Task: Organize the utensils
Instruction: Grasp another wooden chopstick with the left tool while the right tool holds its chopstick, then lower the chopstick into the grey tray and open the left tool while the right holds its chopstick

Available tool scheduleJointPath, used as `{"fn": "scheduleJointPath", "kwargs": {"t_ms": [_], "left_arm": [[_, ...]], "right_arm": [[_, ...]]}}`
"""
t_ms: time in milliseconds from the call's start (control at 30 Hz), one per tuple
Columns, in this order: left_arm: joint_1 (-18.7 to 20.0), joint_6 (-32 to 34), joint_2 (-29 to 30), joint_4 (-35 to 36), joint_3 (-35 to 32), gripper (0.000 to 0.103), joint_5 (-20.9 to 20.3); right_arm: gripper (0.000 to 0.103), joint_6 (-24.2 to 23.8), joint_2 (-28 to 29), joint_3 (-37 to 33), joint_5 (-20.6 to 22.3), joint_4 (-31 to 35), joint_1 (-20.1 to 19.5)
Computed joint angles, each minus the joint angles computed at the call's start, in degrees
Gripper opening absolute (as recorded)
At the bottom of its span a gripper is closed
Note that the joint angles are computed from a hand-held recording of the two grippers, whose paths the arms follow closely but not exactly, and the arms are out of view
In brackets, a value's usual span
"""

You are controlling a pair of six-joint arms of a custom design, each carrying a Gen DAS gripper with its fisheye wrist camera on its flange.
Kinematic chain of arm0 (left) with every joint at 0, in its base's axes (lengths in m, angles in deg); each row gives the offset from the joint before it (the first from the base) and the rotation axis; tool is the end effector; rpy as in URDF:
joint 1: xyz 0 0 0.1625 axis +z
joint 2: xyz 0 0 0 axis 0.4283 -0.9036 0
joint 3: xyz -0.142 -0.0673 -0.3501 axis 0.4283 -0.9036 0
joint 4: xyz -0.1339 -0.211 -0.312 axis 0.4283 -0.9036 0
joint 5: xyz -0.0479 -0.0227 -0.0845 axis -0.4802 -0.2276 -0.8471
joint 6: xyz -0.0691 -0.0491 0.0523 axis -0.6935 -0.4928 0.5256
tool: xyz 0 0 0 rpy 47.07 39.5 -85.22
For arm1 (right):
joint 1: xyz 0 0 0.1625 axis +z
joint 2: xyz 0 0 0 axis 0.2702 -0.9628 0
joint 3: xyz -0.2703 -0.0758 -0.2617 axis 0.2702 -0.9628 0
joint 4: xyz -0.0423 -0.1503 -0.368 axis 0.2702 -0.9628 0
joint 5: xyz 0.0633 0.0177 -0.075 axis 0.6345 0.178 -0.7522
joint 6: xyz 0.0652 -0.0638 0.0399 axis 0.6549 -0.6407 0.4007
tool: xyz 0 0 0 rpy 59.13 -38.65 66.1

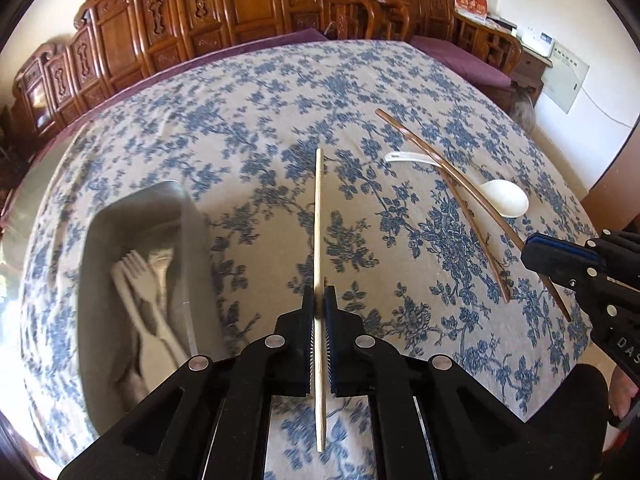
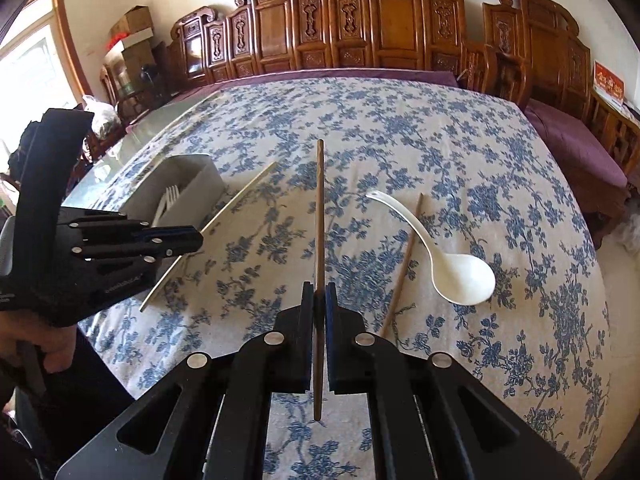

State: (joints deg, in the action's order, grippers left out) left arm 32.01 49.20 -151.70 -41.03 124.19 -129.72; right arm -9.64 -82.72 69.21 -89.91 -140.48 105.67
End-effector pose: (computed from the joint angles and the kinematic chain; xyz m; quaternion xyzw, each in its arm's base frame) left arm -0.0858 -0.5043 0.3116 0.2775 0.8886 -0.1657 0.3255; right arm 0.3654 -0.4598 0.0346 0.2018 -0.9087 0.2616 0.2552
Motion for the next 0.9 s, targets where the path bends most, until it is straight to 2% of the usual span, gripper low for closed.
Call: {"fn": "scheduleJointPath", "kwargs": {"t_ms": [467, 700, 900], "left_arm": [[0.1, 2.4, -7.1, 1.0, -1.2, 0.004, 2.1], [2.8, 4.5, -7.1, 0.2, -3.4, 0.004, 2.2], [6.6, 6.3, -5.3, -1.4, -5.0, 0.004, 1.5]], "right_arm": [[0.006, -1.3, 0.6, -1.5, 0.1, -0.3, 2.3], [0.006, -1.3, 1.4, -1.9, -0.1, 0.1, 2.5], [0.006, -1.1, 2.1, -1.9, 0.0, 1.2, 1.8]]}}
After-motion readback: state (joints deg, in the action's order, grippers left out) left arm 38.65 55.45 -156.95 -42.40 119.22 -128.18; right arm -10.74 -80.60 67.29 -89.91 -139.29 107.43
